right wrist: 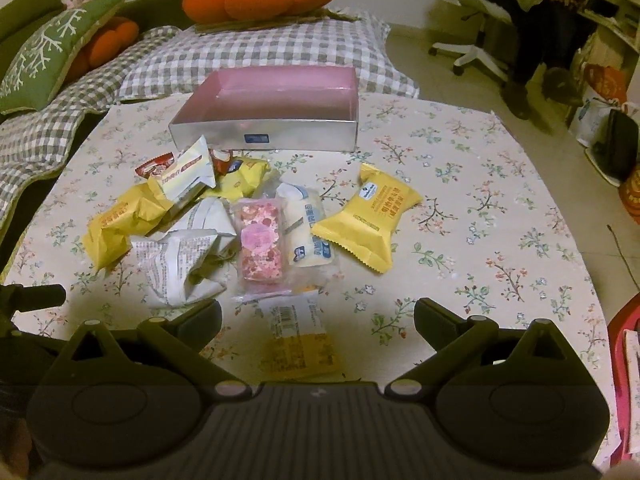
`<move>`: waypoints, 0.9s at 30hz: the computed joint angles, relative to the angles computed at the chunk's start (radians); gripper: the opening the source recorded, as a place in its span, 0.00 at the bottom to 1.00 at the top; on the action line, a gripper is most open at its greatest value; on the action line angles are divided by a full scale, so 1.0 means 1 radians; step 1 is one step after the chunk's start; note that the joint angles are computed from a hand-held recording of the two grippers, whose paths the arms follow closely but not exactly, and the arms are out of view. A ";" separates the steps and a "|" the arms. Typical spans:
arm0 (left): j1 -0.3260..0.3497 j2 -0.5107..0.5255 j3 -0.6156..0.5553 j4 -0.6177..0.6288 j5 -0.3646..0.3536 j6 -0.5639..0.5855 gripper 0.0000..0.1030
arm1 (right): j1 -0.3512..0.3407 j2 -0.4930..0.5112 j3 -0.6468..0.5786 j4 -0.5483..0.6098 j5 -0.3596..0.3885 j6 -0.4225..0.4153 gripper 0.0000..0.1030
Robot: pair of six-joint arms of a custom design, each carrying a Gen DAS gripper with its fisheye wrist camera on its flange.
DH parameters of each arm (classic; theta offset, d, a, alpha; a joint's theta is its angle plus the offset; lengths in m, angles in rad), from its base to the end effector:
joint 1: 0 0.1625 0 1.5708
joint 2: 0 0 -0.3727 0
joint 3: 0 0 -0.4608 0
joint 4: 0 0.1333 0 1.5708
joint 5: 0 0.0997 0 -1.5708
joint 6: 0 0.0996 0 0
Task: Organize snacks
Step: 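Move both tools over the snack pile, then grasp the yellow waffle sandwich pack with the right tool while the left tool grasps a white paper-wrapped snack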
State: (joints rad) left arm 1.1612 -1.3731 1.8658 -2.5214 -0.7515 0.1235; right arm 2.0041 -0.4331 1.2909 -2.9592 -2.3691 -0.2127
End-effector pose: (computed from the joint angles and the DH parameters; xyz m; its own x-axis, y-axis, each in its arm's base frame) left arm -0.0494 -0.6312 0.2931 -0.7051 0.0772 -0.7049 0.4475 0.8195 -0.3580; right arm 0.3757 -0.6645 -0.0391 -0.6914 -0.1302 0.7106 -0.5198 0.7727 -0.3643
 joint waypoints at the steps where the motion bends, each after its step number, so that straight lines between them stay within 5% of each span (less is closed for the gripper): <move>1: 0.000 0.001 -0.001 0.000 0.000 -0.001 1.00 | -0.001 0.000 -0.001 0.004 -0.002 0.002 1.00; 8: 0.007 0.009 -0.023 0.014 -0.016 -0.007 1.00 | -0.004 -0.008 -0.008 0.013 0.005 0.033 1.00; 12: 0.017 0.019 -0.046 0.002 -0.023 -0.026 1.00 | -0.022 -0.020 -0.036 0.041 0.024 0.146 1.00; 21: 0.075 0.059 -0.145 0.151 -0.148 -0.131 1.00 | -0.067 -0.019 -0.140 0.230 0.099 0.375 1.00; 27: 0.068 0.107 -0.144 0.080 -0.135 -0.064 1.00 | -0.083 0.068 -0.296 0.374 0.084 0.422 0.99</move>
State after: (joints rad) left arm 1.2291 -1.2662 1.7218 -2.4415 -0.8868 0.0595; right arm 1.9207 -0.3652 0.9953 -2.5855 -2.2854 0.2096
